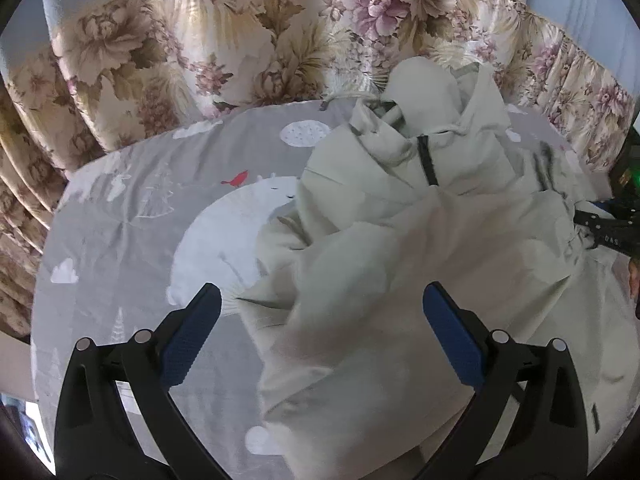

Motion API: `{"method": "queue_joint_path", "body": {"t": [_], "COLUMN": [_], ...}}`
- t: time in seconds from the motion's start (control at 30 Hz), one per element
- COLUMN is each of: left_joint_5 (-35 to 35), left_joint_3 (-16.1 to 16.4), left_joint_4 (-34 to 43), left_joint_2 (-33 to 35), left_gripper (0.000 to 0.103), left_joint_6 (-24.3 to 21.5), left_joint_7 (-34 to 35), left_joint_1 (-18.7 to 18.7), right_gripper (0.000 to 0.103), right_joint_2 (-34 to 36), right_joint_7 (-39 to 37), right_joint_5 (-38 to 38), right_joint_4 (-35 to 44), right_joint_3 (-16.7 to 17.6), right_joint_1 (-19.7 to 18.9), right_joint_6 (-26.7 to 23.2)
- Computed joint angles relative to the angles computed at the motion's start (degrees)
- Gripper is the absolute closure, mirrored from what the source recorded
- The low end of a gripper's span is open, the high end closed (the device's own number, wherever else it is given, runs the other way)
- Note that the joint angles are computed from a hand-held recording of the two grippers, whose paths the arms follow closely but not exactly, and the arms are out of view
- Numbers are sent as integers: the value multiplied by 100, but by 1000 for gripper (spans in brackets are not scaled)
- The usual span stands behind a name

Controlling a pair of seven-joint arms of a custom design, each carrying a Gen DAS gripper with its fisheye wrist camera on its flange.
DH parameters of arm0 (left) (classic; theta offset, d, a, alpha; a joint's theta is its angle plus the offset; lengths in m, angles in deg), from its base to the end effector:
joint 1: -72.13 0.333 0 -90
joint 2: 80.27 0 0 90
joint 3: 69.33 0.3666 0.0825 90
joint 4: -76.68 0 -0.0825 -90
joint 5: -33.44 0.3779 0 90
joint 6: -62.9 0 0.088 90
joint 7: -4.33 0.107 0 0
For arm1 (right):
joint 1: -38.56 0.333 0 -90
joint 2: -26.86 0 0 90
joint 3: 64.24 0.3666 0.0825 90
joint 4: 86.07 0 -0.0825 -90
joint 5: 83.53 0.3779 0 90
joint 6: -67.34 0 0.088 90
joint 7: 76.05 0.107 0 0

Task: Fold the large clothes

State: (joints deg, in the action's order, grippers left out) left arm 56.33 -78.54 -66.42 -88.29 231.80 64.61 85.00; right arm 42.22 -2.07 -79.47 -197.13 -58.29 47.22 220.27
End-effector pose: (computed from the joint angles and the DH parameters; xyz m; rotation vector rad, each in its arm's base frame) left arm 0.4858 0.0035 0.4532 -2.0299 1.6466 -0.5056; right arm 0.6368 0.1580 0.4510 -2.3343 1.4342 -0.3921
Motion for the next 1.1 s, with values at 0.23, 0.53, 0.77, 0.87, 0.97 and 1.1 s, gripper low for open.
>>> {"method": "queue_joint_path", "body": {"t": [0.23, 0.53, 0.77, 0.87, 0.97, 1.1], "left_joint_5": [23, -1021, -1894, -1847, -1623, -1175], "left_joint_3": [12, -96, 28, -132, -309, -341], "left_joint_4": [-243, -550, -576, -509, -386, -88], "left_joint_2": [-355, -814, -749, -604, -363, 36], "left_gripper": [3, 3, 3, 3, 8, 51], "left_joint_6": [284, 579, 263, 169, 143, -4], "left_joint_7": [-121, 408, 1022, 1002, 870, 555], "left_joint_1": [278, 510, 258, 262, 226, 84], "right_gripper": [94, 73, 39, 23, 23, 23], "right_joint_2": [-715, -346, -515, -843, -836, -646], "right_joint_7": [-2299, -3463, -3169, -2748, -1028, -1007], "right_joint_5": [3321, 4518, 3792, 3398, 1849, 2589], "right_joint_4": [-40, 1052, 610, 117, -230, -262], "right_joint_3": [978, 1113, 581, 227, -217, -36], "right_joint_1": [-606, 89, 580, 630, 654, 131], "right_joint_6": [564, -1841, -1311, -17, 753, 155]}}
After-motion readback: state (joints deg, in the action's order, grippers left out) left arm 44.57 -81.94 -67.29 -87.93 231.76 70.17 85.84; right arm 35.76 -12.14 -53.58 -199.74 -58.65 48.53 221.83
